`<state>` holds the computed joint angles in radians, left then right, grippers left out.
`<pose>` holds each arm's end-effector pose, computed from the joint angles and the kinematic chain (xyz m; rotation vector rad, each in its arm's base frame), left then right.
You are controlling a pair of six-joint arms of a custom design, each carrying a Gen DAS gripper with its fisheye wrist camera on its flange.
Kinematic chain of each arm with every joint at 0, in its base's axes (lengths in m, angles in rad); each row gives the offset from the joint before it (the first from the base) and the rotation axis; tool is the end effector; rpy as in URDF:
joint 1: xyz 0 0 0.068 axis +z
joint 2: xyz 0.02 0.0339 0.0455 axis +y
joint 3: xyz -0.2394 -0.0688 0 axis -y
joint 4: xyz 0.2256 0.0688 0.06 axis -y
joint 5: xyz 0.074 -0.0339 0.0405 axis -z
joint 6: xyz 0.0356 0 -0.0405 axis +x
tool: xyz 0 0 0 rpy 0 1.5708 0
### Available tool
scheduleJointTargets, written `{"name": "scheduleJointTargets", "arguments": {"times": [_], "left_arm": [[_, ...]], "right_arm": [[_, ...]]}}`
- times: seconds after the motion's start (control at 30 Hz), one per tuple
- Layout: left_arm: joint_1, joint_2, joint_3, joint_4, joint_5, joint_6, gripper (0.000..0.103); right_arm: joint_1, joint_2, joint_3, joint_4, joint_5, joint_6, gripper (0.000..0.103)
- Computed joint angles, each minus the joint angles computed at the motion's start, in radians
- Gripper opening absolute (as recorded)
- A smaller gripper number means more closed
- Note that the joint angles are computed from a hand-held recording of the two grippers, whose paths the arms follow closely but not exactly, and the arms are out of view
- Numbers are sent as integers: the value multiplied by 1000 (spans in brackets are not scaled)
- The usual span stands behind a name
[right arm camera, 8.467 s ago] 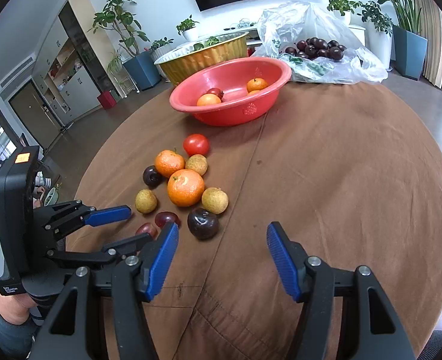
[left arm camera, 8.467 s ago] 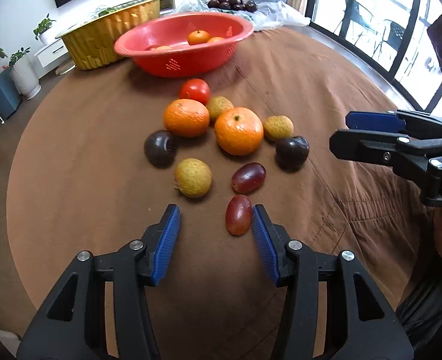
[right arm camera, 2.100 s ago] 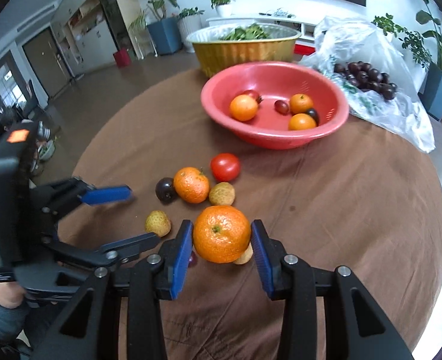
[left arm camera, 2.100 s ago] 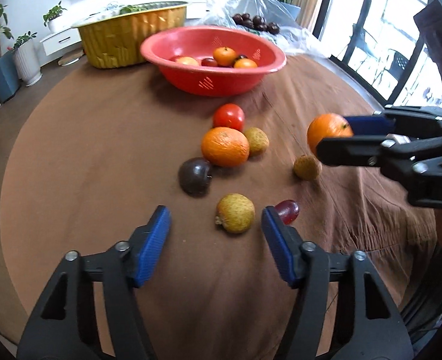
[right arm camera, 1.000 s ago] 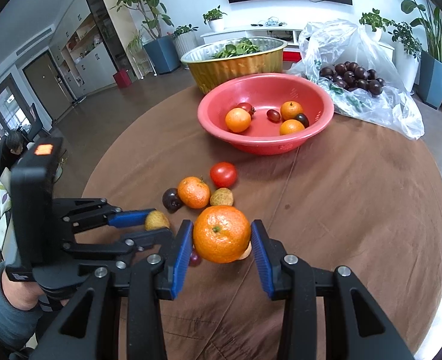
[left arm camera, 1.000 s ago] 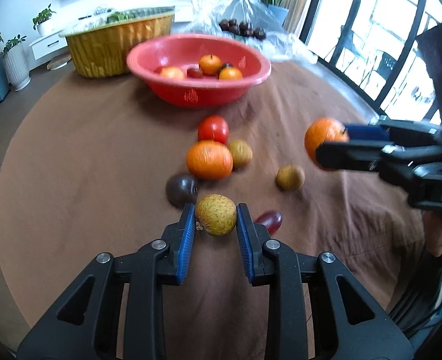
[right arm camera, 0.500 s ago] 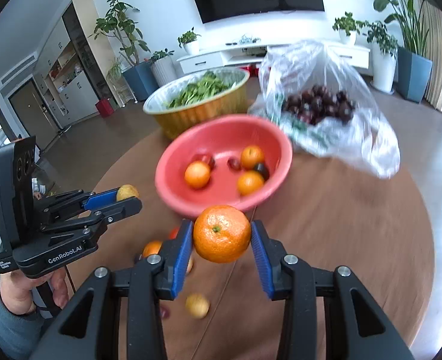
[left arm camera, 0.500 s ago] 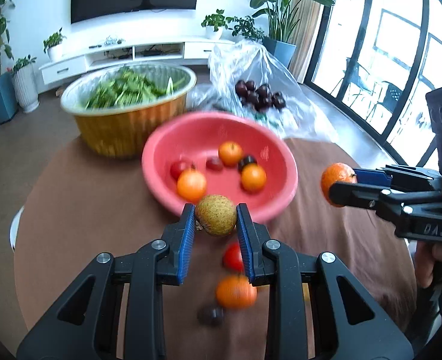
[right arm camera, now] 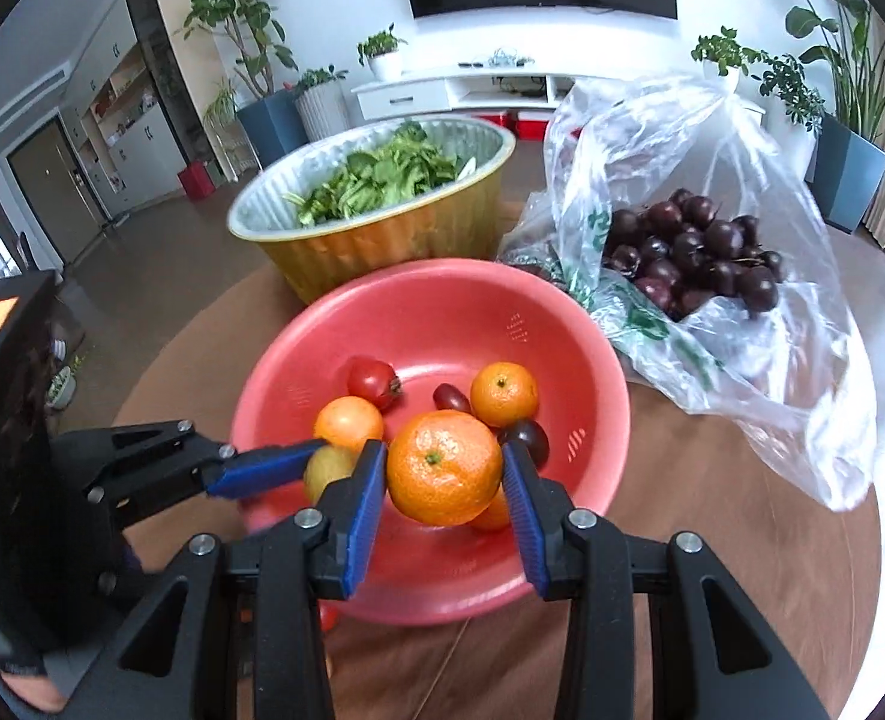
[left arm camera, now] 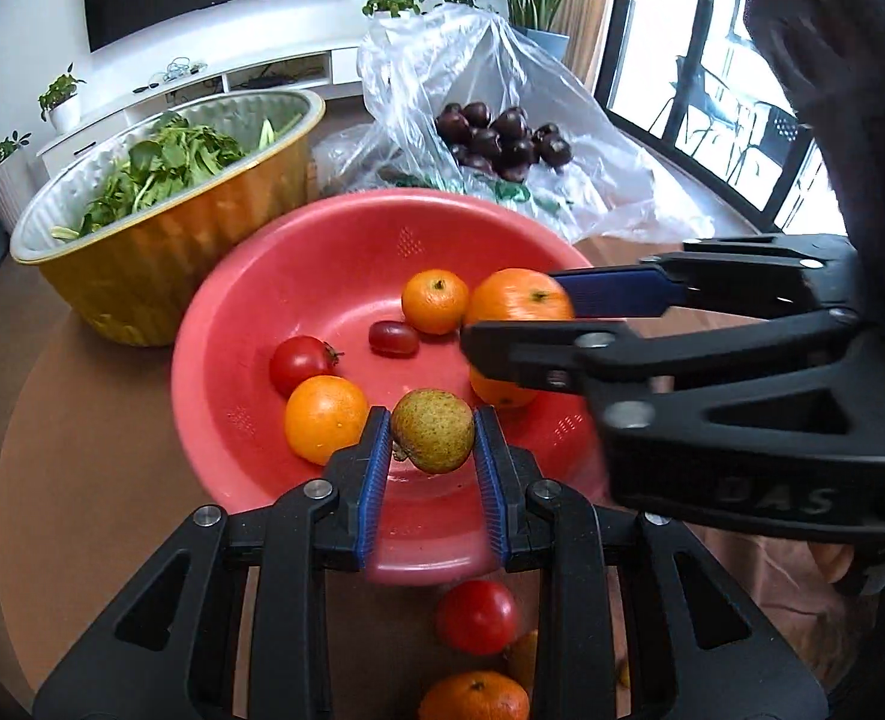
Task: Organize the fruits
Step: 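Open the left tool over the bowl while the right tool drops the tangerine, then grasp a red grape with the left tool while the right tool grasps a pear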
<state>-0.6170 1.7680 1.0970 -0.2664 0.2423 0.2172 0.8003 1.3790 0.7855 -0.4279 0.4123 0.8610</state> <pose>0.2766 -0.2067 0.1675 1.1168 2.2713 -0.4663 0.1848 0.1699 0.1812 0.2205 2.4652 0.1657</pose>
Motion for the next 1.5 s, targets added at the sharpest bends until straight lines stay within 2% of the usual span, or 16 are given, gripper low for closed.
{"name": "scheduleJointTargets", "arguments": {"times": [0.23,0.5,0.53,0.57,0.63,0.87,1.0,1.2,1.27,1.37,1.5], "left_arm": [[1,30,-4,35,-6,0,26],[-2,26,-5,35,-21,-3,27],[-1,24,-7,38,-24,-3,34],[-1,18,-14,45,-22,-4,56],[-2,-4,-37,70,-30,-18,86],[4,-37,-57,67,-27,-29,87],[5,-103,-103,57,-26,-26,87],[47,-306,-226,10,19,-31,87],[82,-398,-280,-25,49,-14,91],[133,-525,-368,-76,87,2,92],[151,-681,-499,-161,111,97,92]], "right_arm": [[-32,64,-6,60,-33,-32,42],[-30,100,34,38,-30,-44,43],[-30,99,32,38,-31,-44,43],[-29,103,37,33,-33,-42,43],[-30,115,46,27,-39,-44,43],[-3,96,39,22,-19,-32,44],[32,43,27,-12,15,0,44],[189,-95,-9,-114,136,142,50],[277,-131,-23,-169,188,230,51],[432,-146,-47,-241,246,401,52],[594,-66,-58,-284,249,606,52]]}}
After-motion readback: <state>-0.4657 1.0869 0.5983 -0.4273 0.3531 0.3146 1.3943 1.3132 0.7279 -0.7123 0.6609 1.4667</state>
